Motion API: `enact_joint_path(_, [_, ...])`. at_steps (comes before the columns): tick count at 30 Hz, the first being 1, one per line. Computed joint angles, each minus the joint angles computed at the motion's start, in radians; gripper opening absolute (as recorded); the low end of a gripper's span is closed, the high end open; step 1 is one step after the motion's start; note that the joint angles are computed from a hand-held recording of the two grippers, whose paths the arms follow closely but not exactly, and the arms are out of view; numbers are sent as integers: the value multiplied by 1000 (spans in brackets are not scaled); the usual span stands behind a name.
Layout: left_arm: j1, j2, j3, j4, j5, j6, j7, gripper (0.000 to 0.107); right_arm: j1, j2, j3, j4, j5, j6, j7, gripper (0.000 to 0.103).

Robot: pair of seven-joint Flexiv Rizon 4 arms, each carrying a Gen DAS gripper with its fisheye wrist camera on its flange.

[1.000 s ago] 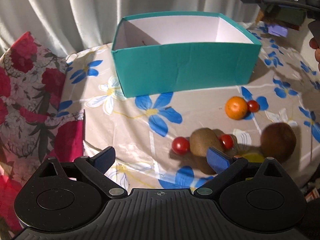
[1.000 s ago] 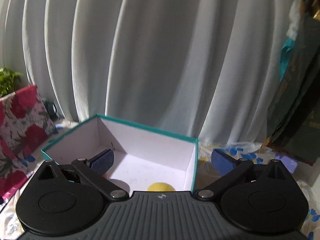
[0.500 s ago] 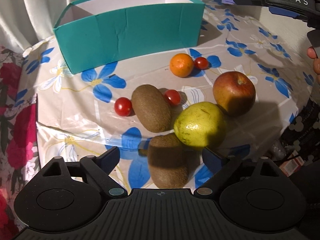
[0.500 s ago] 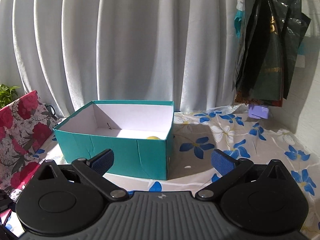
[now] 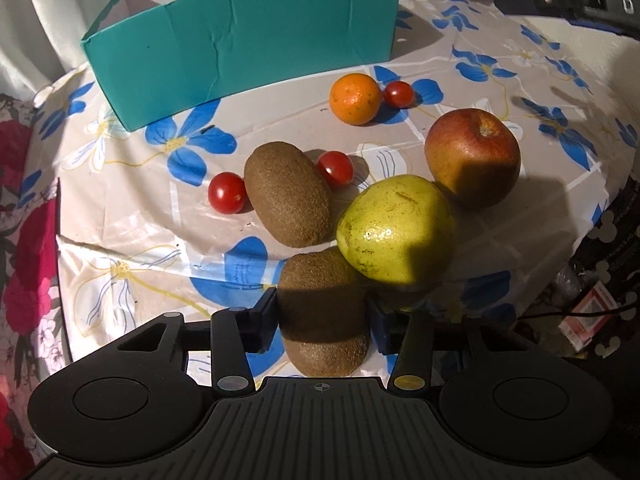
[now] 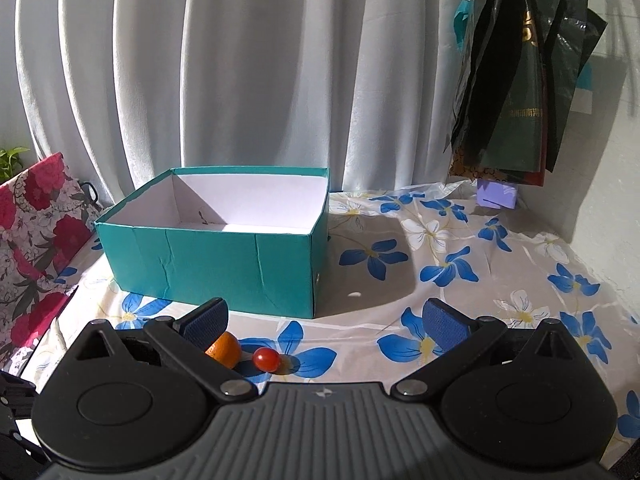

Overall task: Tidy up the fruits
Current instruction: 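Grasp a brown kiwi with the left gripper while the right gripper grasps another red apple, then lower the kiwi into the teal box and open the left gripper while the right carries the apple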

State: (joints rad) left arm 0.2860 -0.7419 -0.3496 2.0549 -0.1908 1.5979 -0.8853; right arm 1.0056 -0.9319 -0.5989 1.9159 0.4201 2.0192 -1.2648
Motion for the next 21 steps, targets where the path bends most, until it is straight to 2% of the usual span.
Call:
enact_joint_path(3, [-2,13,10,5,-17,17,-35,50,-11,22,29,11,-37,-49,3,100])
enact_joint_path(5, [31,32,-15,21,-20,34,-50,50,-50,49,82,16,-87,-81,16,90])
enact_joint_path(8, [85,52,-61,35,-13,59,-71,50,-115,71,170,15,-166,-112,42,86])
enact_joint_path(11, [79,67,-47,31,-8,66,-105,50,-76,45,131,14,-198,-145,71,86])
enact_joint_path(16, [79,77,-41,26,-2,45,-131,50,-120,46,170,-4,-276,-198,134,84])
enact_joint_path(18, [77,76,-40,22,-6,36,-136,50,-144,46,192,-12,-317,-220,153,76])
enact_joint_path(21, [77,76,-40,19,-11,28,-136,50,-160,42,205,-19,-360,-242,188,72])
